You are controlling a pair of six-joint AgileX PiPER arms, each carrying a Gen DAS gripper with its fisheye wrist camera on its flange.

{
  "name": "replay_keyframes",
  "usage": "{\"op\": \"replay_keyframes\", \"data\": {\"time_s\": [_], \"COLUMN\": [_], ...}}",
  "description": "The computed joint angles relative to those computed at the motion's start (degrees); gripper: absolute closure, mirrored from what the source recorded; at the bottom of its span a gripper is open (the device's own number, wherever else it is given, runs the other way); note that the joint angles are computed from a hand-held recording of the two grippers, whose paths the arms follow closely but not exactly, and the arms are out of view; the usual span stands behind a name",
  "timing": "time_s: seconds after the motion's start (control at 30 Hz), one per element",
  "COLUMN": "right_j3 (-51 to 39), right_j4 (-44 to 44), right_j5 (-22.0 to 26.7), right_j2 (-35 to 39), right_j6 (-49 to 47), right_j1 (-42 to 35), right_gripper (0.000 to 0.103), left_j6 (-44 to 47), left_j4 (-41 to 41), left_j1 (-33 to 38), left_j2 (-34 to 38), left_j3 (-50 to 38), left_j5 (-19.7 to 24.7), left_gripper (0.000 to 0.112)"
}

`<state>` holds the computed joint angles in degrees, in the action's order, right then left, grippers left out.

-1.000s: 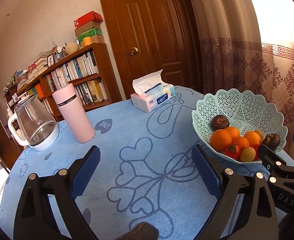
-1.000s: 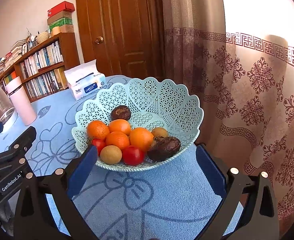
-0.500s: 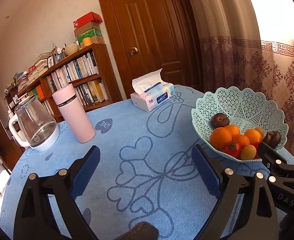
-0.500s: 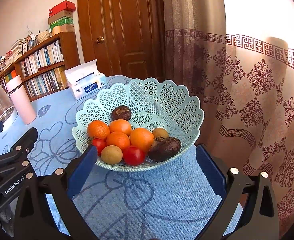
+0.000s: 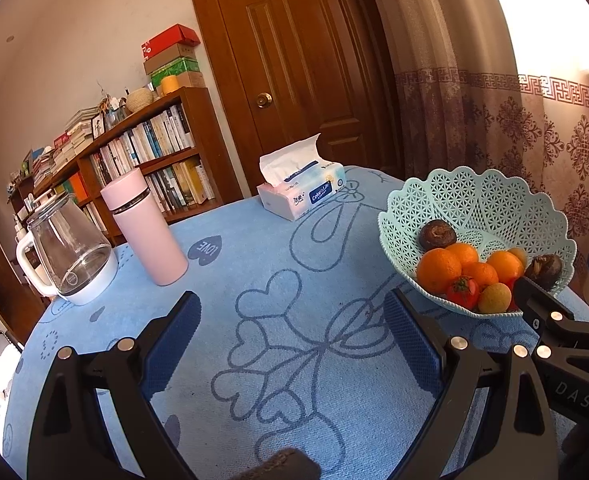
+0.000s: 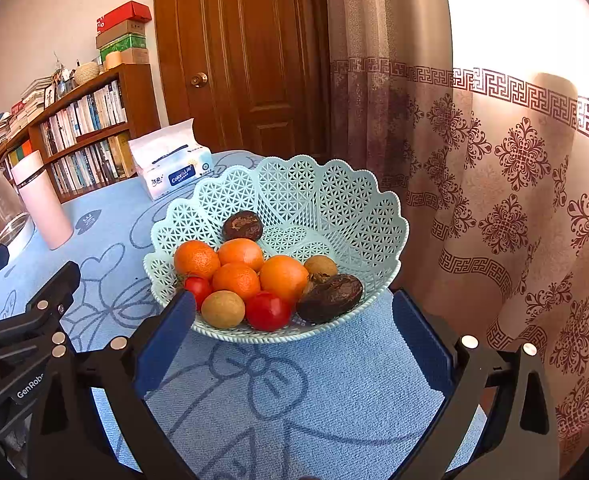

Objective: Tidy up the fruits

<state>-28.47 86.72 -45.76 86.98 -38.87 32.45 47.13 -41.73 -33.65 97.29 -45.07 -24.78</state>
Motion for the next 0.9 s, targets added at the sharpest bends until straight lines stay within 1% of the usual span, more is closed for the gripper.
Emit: {"op": "replay_keyframes", "data": {"time_s": [0.37, 0.77, 0.9], "right_j3": [0.00, 0.00, -0.01], "right_j4": [-0.01, -0.04, -0.08], "right_j5": [0.08, 0.20, 0.29], "right_j2": [-0.08, -0.16, -0.20], "right_j6": [-0.08, -0.20, -0.23], "right_j1": [-0.13, -0.26, -0.35], "right_gripper": [0.003, 0.003, 0.003], "left_j6": [1.52, 1.69, 0.30], "left_j4": [-1.05, -1.19, 0.36], "left_j1": [-0.47, -0.53, -0.54], "left_j2": [0.22, 0.26, 0.27], "left_j3": [0.05, -0.05, 0.44], "left_j5": [-0.90, -0.89, -1.63], "left_gripper": [0.020, 0.020, 0.020]}}
